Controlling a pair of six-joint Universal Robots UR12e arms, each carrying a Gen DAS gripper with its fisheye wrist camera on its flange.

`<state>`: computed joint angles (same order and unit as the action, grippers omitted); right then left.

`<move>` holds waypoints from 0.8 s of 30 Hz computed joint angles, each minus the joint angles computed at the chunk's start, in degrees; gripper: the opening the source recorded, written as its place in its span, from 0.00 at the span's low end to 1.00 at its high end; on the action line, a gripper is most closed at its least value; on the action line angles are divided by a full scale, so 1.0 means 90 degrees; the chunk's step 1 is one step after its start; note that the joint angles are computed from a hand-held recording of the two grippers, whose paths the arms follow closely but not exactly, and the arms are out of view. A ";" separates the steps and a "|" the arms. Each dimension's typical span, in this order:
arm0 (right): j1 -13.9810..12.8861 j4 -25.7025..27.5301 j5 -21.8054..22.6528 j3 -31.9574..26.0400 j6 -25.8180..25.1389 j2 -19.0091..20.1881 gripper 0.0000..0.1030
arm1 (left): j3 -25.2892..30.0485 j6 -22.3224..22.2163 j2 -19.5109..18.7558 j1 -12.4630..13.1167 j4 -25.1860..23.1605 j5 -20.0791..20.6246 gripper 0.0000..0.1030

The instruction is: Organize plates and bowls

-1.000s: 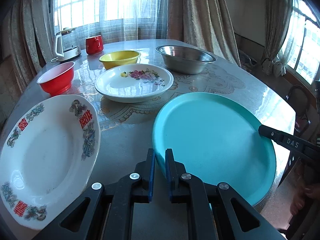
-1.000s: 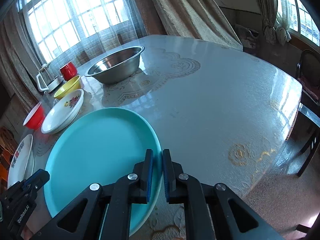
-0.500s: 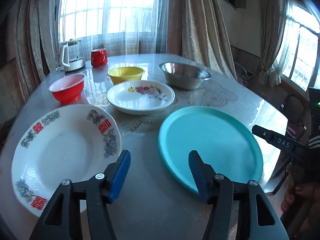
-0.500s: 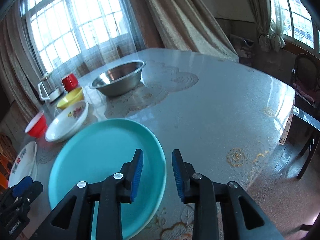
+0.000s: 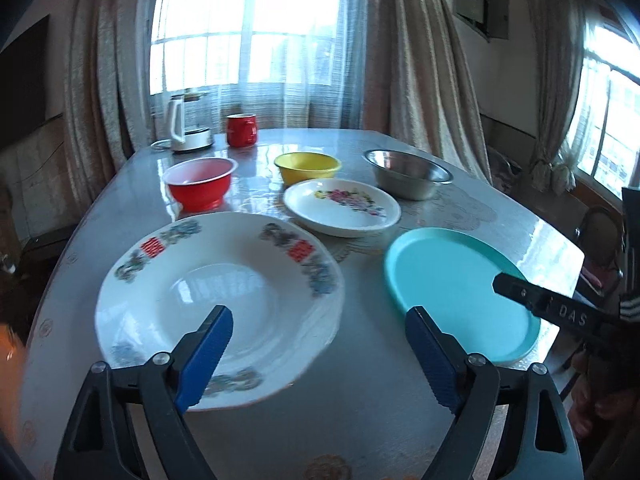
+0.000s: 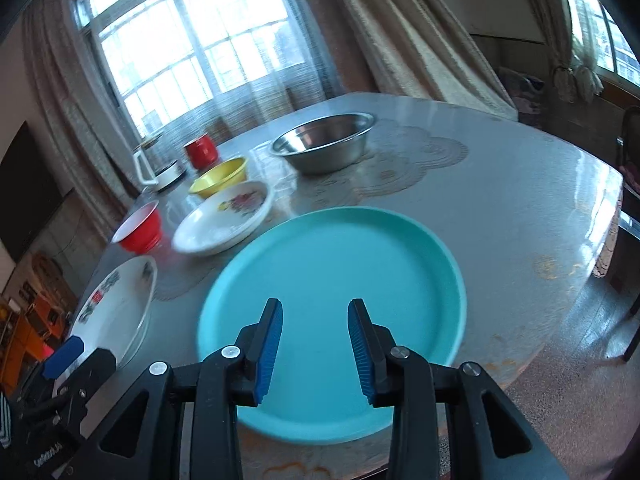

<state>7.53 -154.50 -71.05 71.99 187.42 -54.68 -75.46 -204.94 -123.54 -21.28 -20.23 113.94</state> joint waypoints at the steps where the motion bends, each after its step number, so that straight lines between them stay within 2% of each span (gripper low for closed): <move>1: 0.0028 0.0020 0.0028 0.0004 -0.0050 -0.0004 0.34 | -0.0069 -0.0070 0.0043 0.0012 0.0013 0.0057 0.89; 6: 0.0134 0.0049 0.0228 0.0027 -0.0264 -0.0012 0.38 | -0.0424 -0.0327 0.0248 0.0042 0.0135 0.0433 0.97; 9: 0.0188 0.0068 0.0334 0.0056 -0.0411 -0.0034 0.39 | -0.0618 -0.0542 0.0365 0.0089 0.0197 0.0607 0.99; 13: 0.0264 0.0154 0.0426 0.0076 -0.0586 -0.0058 0.48 | -0.0841 -0.0898 0.0515 0.0191 0.0166 0.0785 0.99; 16: 0.0321 0.0270 0.0456 0.0060 -0.0747 -0.0058 0.49 | -0.0989 -0.1294 0.0623 0.0285 0.0086 0.0915 0.99; 20: 0.0388 0.0386 0.0468 0.0019 -0.0879 -0.0041 0.51 | -0.1246 -0.1828 0.0789 0.0433 0.0114 0.0915 1.00; 24: 0.0439 0.0502 0.0534 -0.0019 -0.0964 -0.0025 0.54 | -0.1367 -0.2008 0.0867 0.0560 -0.0028 0.0708 1.00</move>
